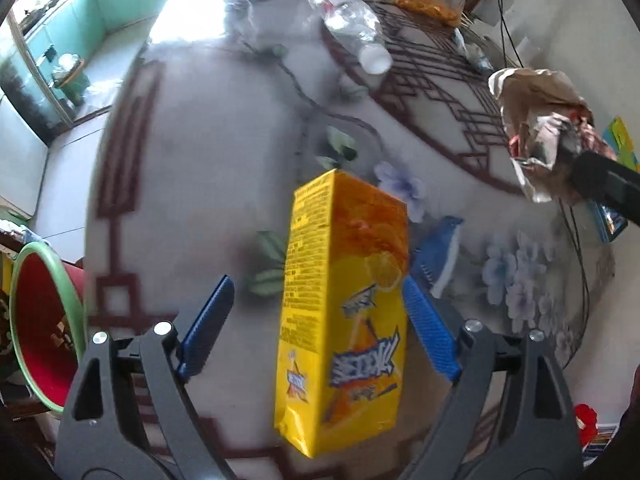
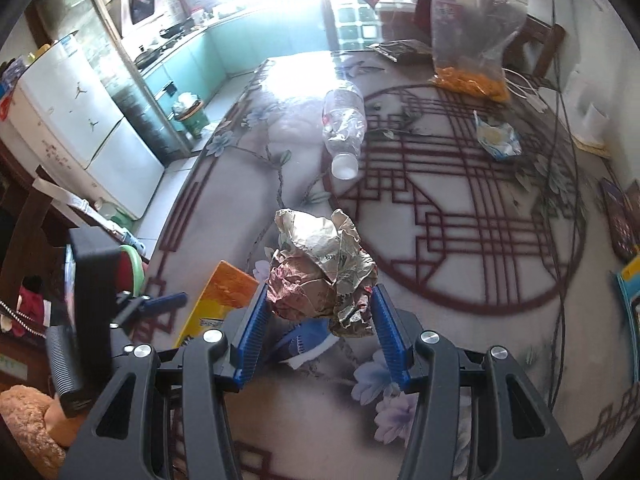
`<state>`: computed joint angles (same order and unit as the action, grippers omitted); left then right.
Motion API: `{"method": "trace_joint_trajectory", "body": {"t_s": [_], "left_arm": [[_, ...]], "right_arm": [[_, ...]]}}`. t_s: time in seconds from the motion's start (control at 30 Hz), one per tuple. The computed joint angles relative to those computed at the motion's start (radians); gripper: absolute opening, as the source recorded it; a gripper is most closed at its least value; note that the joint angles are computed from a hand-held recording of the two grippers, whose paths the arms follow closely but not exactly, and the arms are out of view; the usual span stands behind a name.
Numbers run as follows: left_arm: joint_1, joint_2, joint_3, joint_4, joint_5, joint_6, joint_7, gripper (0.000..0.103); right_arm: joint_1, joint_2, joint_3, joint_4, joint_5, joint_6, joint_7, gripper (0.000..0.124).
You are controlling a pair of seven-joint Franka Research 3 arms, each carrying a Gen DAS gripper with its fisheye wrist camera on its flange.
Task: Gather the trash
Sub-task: 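Carry the yellow carton and foil over the red bucket with both grippers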
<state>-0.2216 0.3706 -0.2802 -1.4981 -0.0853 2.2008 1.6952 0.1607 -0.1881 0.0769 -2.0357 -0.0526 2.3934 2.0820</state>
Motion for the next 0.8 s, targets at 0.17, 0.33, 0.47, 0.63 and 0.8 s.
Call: {"method": "trace_joint_trajectory", "body": {"t_s": [0.17,0.33,0.47,0.63,0.8], "left_arm": [[0.005,0.014,-0.020,0.023,-0.034,-0.037,0.064,0.077],[-0.004,0.052,-0.017,0.054,-0.036,-0.064,0.070,0.077],[0.013,0.060,-0.025,0.077,-0.080,-0.099,0.089,0.035],[0.050,0.014,-0.025,0.053,-0.153,-0.043,0.111,0.035],[0.069,-0.051,-0.001,0.013,-0.153,0.040,0.133,0.035]], "right_arm": [[-0.005,-0.031,0.024,-0.024,-0.049,-0.003,0.089,0.050],[-0.006,-0.055,0.039,-0.045,-0.079,-0.017,0.156,0.050],[-0.007,-0.071,0.050,-0.054,-0.101,-0.022,0.196,0.050],[-0.002,-0.072,0.064,-0.038,-0.130,-0.029,0.225,0.050],[0.018,-0.035,0.071,0.011,-0.152,-0.032,0.225,0.050]]}}
